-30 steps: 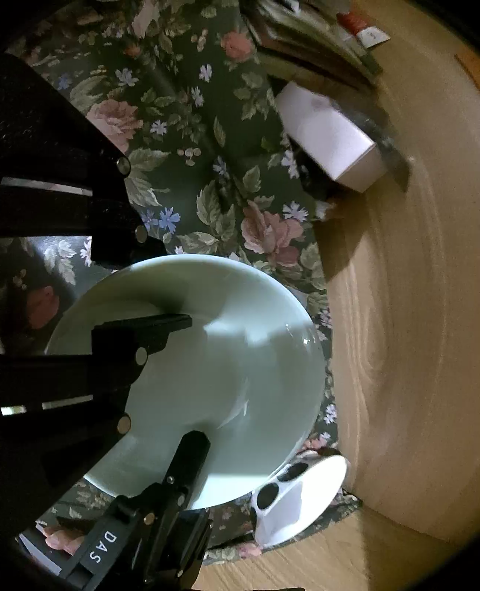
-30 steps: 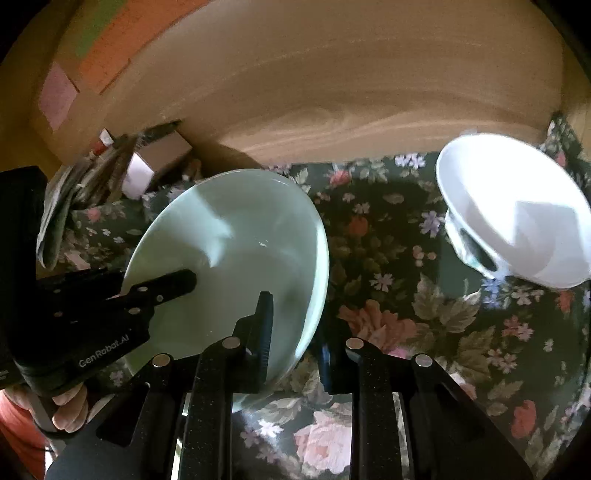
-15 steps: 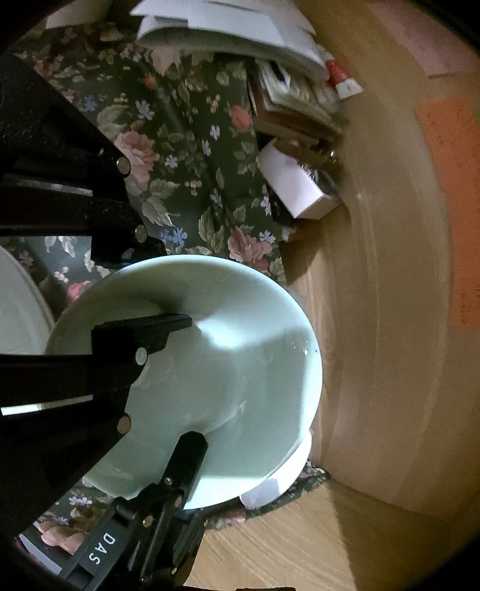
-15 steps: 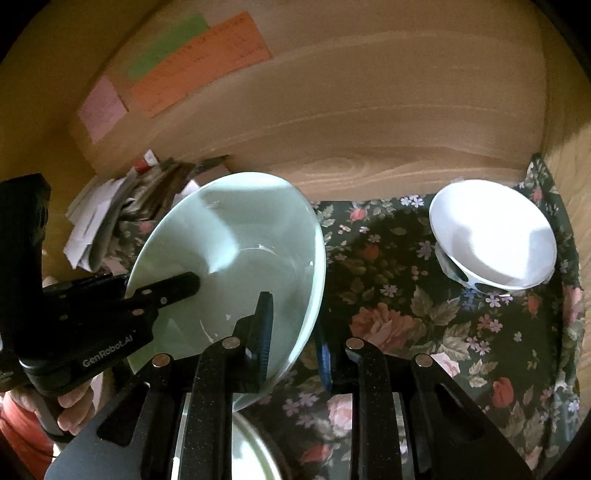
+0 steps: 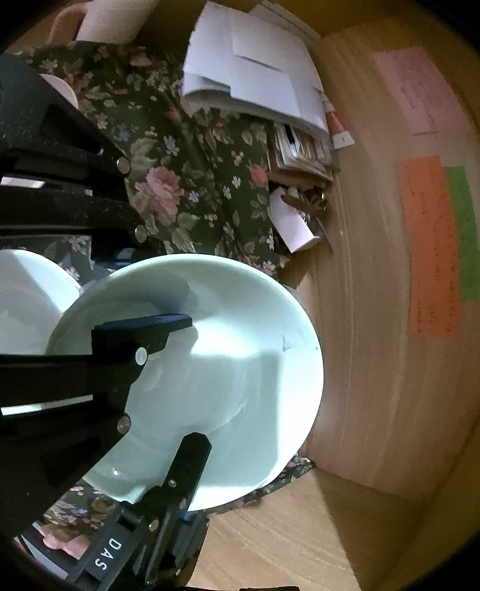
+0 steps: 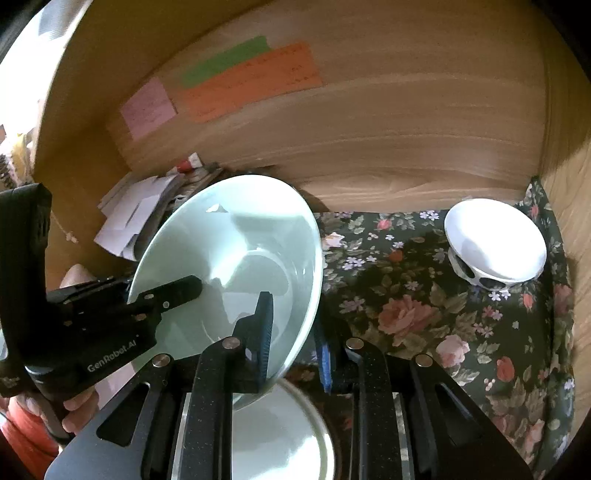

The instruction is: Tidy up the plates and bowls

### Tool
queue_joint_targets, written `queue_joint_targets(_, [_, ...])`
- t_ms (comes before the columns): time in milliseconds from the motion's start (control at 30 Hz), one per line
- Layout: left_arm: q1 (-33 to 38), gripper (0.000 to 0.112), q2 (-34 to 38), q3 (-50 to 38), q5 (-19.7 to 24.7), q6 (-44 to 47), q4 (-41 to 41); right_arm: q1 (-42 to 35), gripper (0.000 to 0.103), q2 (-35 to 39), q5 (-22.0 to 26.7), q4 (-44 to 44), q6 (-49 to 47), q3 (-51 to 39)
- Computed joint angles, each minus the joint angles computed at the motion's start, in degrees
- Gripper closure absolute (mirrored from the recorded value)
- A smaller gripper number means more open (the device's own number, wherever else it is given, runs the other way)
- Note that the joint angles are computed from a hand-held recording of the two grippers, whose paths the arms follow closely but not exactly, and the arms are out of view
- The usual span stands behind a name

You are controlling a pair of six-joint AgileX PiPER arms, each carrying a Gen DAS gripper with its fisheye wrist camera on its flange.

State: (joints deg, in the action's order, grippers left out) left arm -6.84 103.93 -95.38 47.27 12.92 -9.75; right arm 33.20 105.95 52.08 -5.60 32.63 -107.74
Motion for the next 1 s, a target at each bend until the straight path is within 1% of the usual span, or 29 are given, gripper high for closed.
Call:
queue_joint_targets(333, [3.33, 0.092, -7.46, 9.49, -3.30, 2.83, -3.04, 4.88, 0.084, -0.37, 0.13, -3.41, 3.33, -0.61])
queue_joint_targets(467, [5.15, 0.092, -10.03, 13.00, -4.55, 4.07, -4.07, 6.40, 0.084, 0.32, 0.02, -3.49, 3.81, -1.53])
queue_joint_targets(733, [10.79, 0.092, -14.94, 19.57, -6.25, 8.78, -7.61, 9.16, 0.084, 3.55, 0.03, -1.62, 2.26, -5.68])
queue_joint_targets(1000, [17.63, 0.092, -17.81, 23.54, -5.96, 13.36, -11.63, 11.48, 0.084, 8.66, 0.63, 1.62, -0.59, -11.82])
